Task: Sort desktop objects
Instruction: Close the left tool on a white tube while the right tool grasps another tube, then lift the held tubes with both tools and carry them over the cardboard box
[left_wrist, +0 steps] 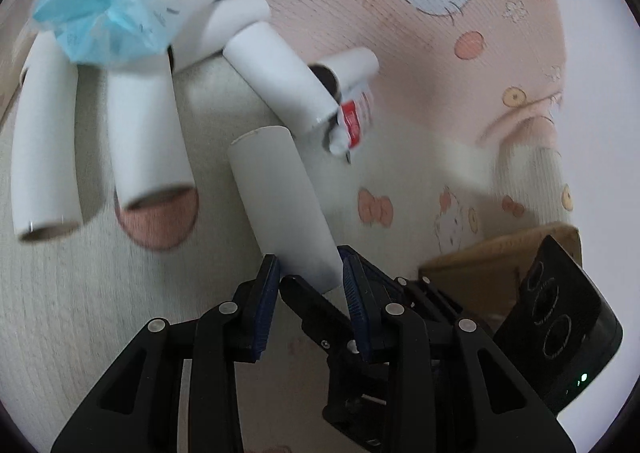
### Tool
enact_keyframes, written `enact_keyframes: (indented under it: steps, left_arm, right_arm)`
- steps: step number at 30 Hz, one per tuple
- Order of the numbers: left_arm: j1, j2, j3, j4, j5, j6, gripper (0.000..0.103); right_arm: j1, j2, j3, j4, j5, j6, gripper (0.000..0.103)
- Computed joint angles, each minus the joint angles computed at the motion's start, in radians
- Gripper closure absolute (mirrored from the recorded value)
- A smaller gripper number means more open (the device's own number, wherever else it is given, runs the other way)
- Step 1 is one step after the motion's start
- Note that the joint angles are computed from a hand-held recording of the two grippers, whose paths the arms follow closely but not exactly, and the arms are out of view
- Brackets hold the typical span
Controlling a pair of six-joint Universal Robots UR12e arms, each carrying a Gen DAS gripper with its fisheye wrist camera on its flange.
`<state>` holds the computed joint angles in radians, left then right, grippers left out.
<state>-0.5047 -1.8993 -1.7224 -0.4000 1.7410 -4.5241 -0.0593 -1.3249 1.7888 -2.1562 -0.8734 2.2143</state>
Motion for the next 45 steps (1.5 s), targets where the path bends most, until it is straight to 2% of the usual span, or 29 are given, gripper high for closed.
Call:
enact_keyframes:
  steps: [5,7,11,16,19,21,25,27,30,35,39,45]
  left_arm:
    - [-0.011,0.007,-0.031,0.099,-0.008,-0.043,0.068]
    - [-0.016,0.007,-0.025,0.096,-0.003,-0.033,0.068]
    - [-0.015,0.010,-0.019,0.064,-0.010,-0.009,0.068]
    - [-0.003,0.004,-0.050,0.134,-0.037,-0.077,0.043]
    - [-0.005,-0.002,-0.063,0.171,-0.006,-0.140,0.038]
    - [0.000,-0.008,-0.069,0.192,-0.014,-0.156,0.038]
    - [0.011,-0.021,-0.086,0.245,-0.038,-0.199,0.038]
    - [0.014,-0.026,-0.095,0.274,-0.045,-0.233,0.039]
    - [0.016,-0.030,-0.104,0.292,-0.044,-0.256,0.058]
    - [0.020,-0.035,-0.107,0.311,-0.046,-0.237,0.058]
    - [0.022,-0.036,-0.110,0.327,-0.053,-0.223,0.058]
    - [0.019,-0.037,-0.098,0.333,-0.061,-0.141,0.058]
  right_arm:
    - [-0.019,-0.021,0.023,0.013,0.003,-0.024,0.063]
    - [-0.040,-0.044,0.039,0.042,-0.007,-0.061,0.063]
    - [-0.048,-0.057,0.052,0.043,-0.038,-0.070,0.063]
    - [-0.056,-0.066,0.052,0.054,-0.028,-0.068,0.063]
    - [-0.056,-0.060,0.033,0.102,-0.001,-0.057,0.063]
    - [-0.052,-0.049,0.011,0.143,-0.002,-0.046,0.061]
    - [-0.027,-0.039,0.004,0.088,-0.079,-0.031,0.058]
    - [-0.018,-0.025,-0.013,0.099,-0.092,-0.039,0.057]
    - [-0.005,-0.009,-0.043,0.140,-0.111,-0.038,0.056]
    - [0.011,-0.003,-0.059,0.155,-0.151,-0.065,0.054]
    - [0.016,0.019,-0.091,0.222,-0.157,-0.055,0.054]
    - [0.027,0.038,-0.107,0.252,-0.185,-0.046,0.054]
